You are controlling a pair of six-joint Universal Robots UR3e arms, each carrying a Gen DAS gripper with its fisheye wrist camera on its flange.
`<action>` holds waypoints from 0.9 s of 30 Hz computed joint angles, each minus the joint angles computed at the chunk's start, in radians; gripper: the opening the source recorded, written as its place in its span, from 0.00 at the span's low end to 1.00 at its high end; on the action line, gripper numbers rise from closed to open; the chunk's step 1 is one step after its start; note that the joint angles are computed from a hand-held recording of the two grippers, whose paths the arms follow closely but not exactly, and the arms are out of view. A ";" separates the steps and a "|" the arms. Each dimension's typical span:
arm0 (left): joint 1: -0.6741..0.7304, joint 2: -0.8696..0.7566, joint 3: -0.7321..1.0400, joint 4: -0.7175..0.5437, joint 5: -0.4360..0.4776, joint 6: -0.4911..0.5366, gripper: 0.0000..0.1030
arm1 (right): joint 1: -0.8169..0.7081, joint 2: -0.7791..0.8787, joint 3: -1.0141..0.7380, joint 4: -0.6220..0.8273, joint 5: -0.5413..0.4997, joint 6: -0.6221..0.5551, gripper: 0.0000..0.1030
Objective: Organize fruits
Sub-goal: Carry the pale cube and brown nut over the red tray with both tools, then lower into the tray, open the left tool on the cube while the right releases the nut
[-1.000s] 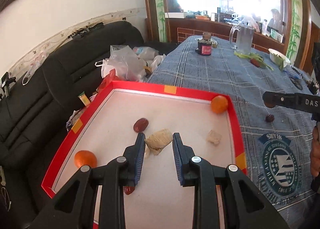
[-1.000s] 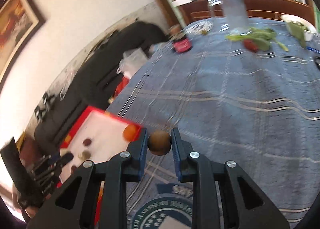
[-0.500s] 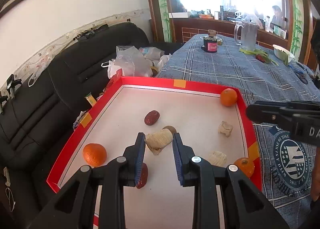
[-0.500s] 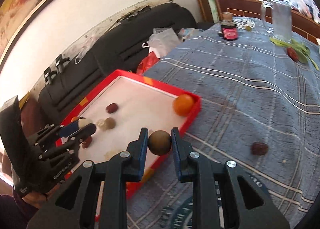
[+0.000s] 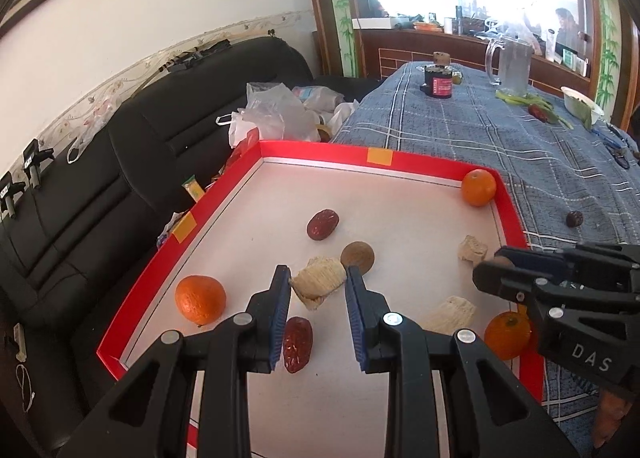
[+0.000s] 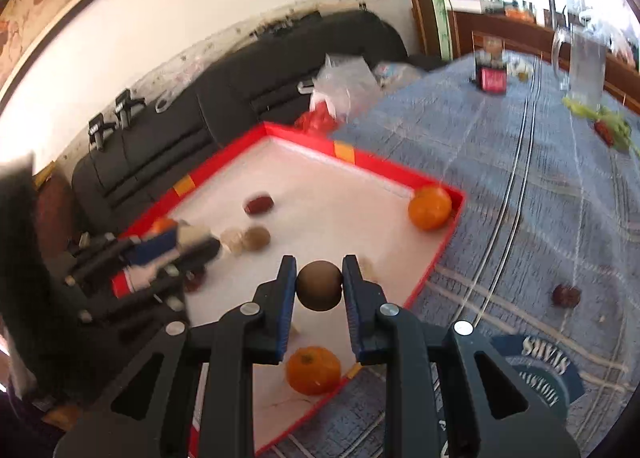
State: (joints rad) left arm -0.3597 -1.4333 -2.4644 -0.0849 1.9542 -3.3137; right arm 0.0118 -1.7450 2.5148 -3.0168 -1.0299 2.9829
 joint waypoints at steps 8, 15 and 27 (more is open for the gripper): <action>-0.002 -0.038 0.020 -0.009 0.002 -0.013 0.26 | -0.033 0.041 0.040 -0.042 0.024 -0.022 0.25; 0.003 -0.035 0.016 -0.007 0.009 -0.004 0.26 | -0.049 0.010 0.082 -0.111 0.059 -0.026 0.25; 0.025 -0.083 0.023 0.013 0.012 -0.004 0.26 | -0.009 0.072 0.072 -0.186 0.014 -0.018 0.25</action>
